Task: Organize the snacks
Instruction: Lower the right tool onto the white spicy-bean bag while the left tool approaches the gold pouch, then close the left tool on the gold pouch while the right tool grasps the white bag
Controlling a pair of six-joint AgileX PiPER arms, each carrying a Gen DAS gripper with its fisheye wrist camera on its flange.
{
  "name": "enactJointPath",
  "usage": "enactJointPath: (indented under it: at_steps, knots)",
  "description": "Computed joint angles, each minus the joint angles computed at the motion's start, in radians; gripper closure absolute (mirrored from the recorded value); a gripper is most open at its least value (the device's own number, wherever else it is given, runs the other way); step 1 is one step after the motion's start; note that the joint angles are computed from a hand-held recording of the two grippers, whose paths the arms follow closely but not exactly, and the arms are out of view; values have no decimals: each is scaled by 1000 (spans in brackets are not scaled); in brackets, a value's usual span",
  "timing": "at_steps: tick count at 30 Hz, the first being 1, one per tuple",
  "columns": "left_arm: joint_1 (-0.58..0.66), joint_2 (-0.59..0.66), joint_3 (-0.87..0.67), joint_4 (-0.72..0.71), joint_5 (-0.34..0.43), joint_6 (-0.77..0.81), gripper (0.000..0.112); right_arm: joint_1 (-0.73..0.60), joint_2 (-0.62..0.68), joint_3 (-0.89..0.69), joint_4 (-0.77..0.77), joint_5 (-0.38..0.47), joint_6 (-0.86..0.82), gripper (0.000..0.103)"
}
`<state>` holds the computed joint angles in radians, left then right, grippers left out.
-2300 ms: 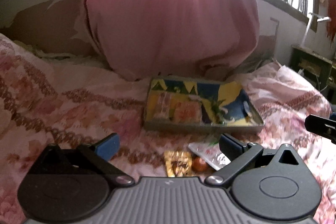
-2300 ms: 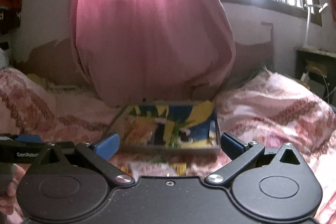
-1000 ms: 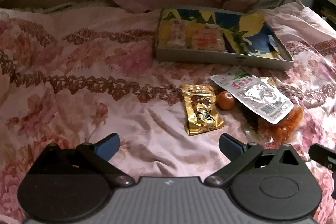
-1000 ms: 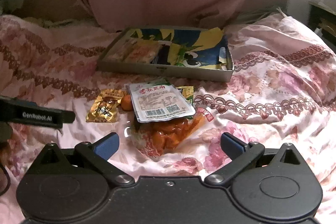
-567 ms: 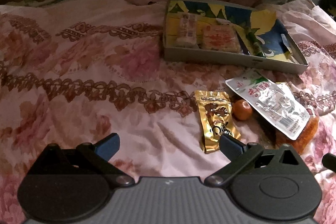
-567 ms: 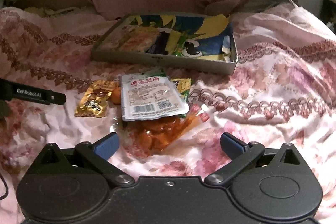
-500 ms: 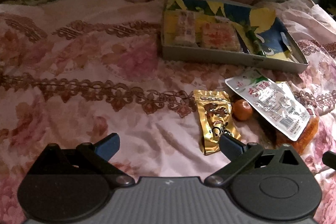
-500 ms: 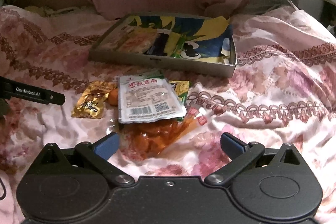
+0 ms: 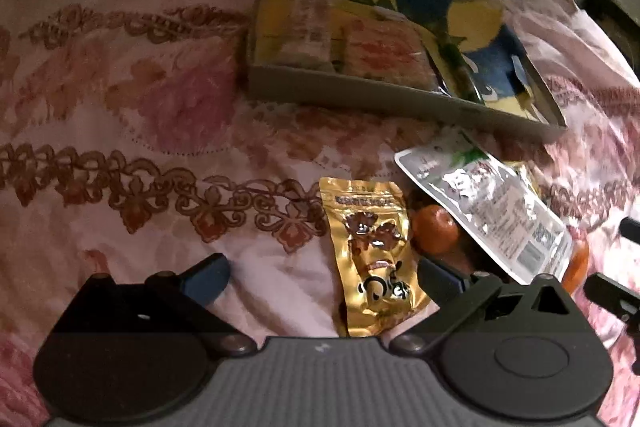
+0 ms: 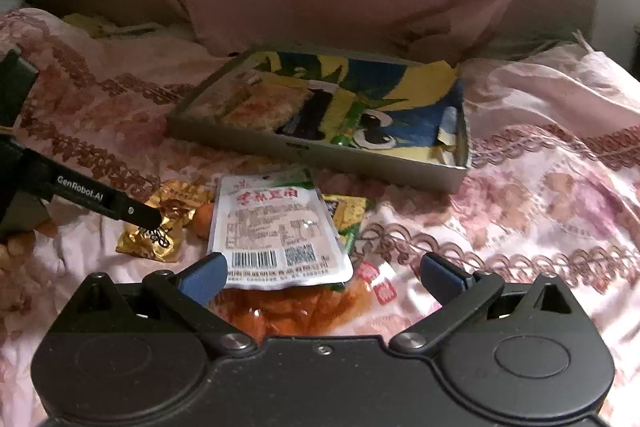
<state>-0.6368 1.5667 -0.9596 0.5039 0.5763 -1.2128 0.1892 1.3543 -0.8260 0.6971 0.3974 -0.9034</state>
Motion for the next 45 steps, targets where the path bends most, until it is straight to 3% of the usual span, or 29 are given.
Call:
enactJointPath:
  at_steps: [4,7,17,25,30,39,45]
  knots:
    - [0,-5,21,36,-29,-42,11,-12,59,-31,128,17,-147,1]
    - [-6,9,11,64,-26,-56,13,3,97,-56,128,26,-158,1]
    - [-92,46,-47,152,73,-30,29,50,163,-88,175,-5,-268,4]
    - [-101,85,-58,181,65,-30,32,73,267,-228,125,57,-124,6]
    - [-49,47,-5,88,-90,43,32,90,354,-339,16,124,20,6]
    - [-71,83,-37,109,-39,73,33,114,406,-380,-61,150,50,2]
    - [-75,82,-52,107,5,73,47,122,420,-402,-125,155,94,5]
